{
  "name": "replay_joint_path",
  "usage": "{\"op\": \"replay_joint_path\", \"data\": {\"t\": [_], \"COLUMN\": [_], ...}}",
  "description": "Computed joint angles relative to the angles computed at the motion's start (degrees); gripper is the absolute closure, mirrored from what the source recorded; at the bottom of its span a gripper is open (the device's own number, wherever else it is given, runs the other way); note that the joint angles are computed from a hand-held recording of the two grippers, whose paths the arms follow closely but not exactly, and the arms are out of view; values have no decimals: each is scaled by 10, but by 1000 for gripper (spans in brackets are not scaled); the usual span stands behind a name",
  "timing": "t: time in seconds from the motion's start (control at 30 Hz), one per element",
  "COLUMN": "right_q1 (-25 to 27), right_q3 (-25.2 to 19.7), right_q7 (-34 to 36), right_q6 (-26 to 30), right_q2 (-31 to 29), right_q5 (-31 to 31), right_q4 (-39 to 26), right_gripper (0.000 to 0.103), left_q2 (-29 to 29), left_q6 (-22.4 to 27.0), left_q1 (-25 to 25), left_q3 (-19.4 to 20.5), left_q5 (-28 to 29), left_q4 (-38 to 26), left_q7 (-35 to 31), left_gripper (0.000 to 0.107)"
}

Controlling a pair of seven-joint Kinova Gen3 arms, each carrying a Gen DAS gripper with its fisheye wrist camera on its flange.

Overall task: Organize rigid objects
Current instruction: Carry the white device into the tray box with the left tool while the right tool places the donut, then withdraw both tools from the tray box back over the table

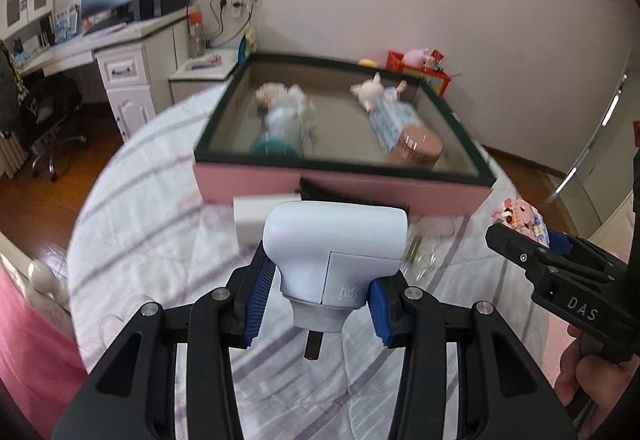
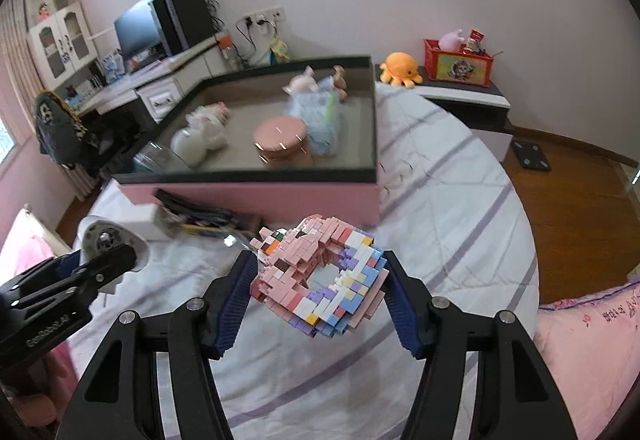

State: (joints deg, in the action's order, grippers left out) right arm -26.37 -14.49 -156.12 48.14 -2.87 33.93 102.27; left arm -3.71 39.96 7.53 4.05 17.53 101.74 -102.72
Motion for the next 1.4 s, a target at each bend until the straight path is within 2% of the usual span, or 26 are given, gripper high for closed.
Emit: {"op": "replay_joint_path", "data": {"t": [0.17, 0.3, 0.5, 0.63, 0.83, 1.03, 1.1, 1.23, 1.27, 1.33, 1.37, 1.4], "right_q1": [2, 6, 23, 39, 55, 47, 39, 34, 36, 37, 37, 37], "right_q3": [2, 13, 52, 79, 105, 120, 124, 127, 127, 128, 129, 129], "right_q7": [34, 73, 143, 194, 242, 254, 249, 248, 247, 238, 228, 220], "right_q6": [3, 6, 4, 2, -7, -3, 6, 14, 9, 0, -8, -12], "right_q2": [0, 19, 63, 100, 136, 160, 164, 165, 162, 156, 150, 146], "right_q5": [3, 3, -30, -75, -127, -137, -126, -118, -119, -121, -121, -122], "right_q4": [-40, -84, -146, -178, -197, -206, -212, -214, -209, -199, -191, -187], "right_gripper": [40, 40, 39, 39, 39, 39, 39, 38, 35, 24, 17, 14], "left_q2": [5, 34, 107, 156, 207, 235, 237, 222, 213, 193, 187, 177], "left_q6": [3, 14, 24, 37, 52, 67, 67, 38, 24, -3, -9, -17], "left_q1": [-1, -1, 17, 34, 52, 65, 68, 76, 77, 74, 65, 58], "left_q3": [-1, 3, 26, 32, 33, 30, 28, 19, 15, 12, 16, 19], "left_q5": [4, 10, -43, -72, -99, -120, -126, -144, -151, -158, -150, -143], "left_q4": [-45, -104, -192, -236, -270, -290, -288, -264, -252, -227, -221, -210], "left_q7": [-12, -18, 28, 57, 84, 102, 106, 129, 138, 150, 145, 143], "left_gripper": [64, 64, 64, 64, 64, 63, 58, 26, 18, 7, 4, 4]}}
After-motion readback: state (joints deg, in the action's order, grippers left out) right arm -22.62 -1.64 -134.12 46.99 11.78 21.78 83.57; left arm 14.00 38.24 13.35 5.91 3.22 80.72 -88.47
